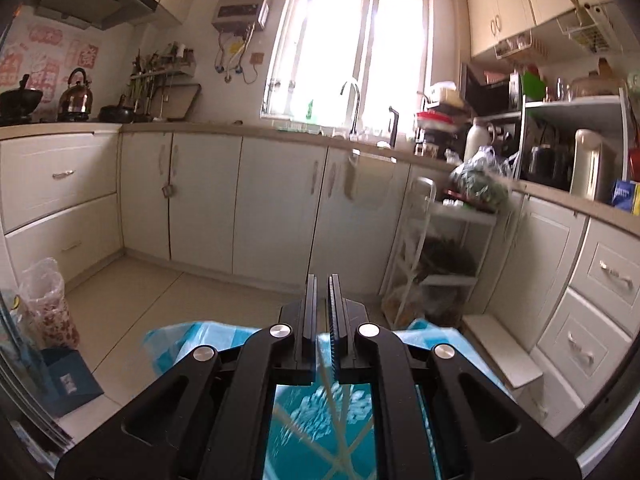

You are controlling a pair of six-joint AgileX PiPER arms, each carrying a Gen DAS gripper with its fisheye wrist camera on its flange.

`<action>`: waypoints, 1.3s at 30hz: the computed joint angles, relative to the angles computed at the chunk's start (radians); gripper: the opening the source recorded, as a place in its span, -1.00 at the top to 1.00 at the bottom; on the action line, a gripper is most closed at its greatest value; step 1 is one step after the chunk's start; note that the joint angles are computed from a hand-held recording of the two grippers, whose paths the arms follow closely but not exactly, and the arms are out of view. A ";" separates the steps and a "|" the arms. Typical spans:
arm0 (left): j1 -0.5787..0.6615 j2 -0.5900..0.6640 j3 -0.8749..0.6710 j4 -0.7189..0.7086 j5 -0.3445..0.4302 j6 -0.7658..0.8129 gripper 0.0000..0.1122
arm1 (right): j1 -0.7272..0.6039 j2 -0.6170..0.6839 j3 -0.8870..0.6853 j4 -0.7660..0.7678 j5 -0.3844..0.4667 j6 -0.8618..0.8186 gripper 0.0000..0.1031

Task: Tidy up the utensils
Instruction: 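Lift the chopstick over the basket and release it with the left gripper, then lower the right gripper to the chopsticks and grasp one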

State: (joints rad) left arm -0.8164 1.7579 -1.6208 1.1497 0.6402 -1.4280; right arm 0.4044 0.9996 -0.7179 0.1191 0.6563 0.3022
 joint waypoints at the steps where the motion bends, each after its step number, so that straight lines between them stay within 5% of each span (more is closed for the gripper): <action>1: 0.003 -0.009 0.017 -0.010 -0.004 0.006 0.89 | 0.001 0.000 0.000 -0.002 -0.001 0.001 0.42; 3: 0.003 -0.035 0.049 -0.033 -0.010 0.026 0.79 | 0.002 0.000 -0.001 -0.006 0.000 0.001 0.42; 5: -0.002 -0.076 0.099 -0.014 -0.003 0.008 0.31 | 0.008 -0.002 -0.002 -0.016 0.005 0.010 0.42; 7: -0.023 -0.128 0.169 0.066 0.029 -0.070 0.04 | 0.012 -0.005 -0.001 -0.023 0.010 0.015 0.42; 14: -0.111 -0.285 0.364 0.064 0.194 -0.044 -0.45 | 0.066 -0.006 -0.005 -0.119 0.019 0.111 0.42; 18: -0.148 -0.312 0.390 -0.093 0.296 0.109 -0.54 | 0.084 -0.007 -0.009 -0.152 0.031 0.148 0.42; 24: -0.123 -0.337 0.440 -0.289 0.299 0.223 -0.56 | 0.168 0.024 -0.035 -0.304 0.066 0.283 0.42; 39: -0.108 -0.363 0.474 -0.370 0.285 0.312 -0.62 | 0.290 0.095 -0.087 -0.527 0.166 0.450 0.49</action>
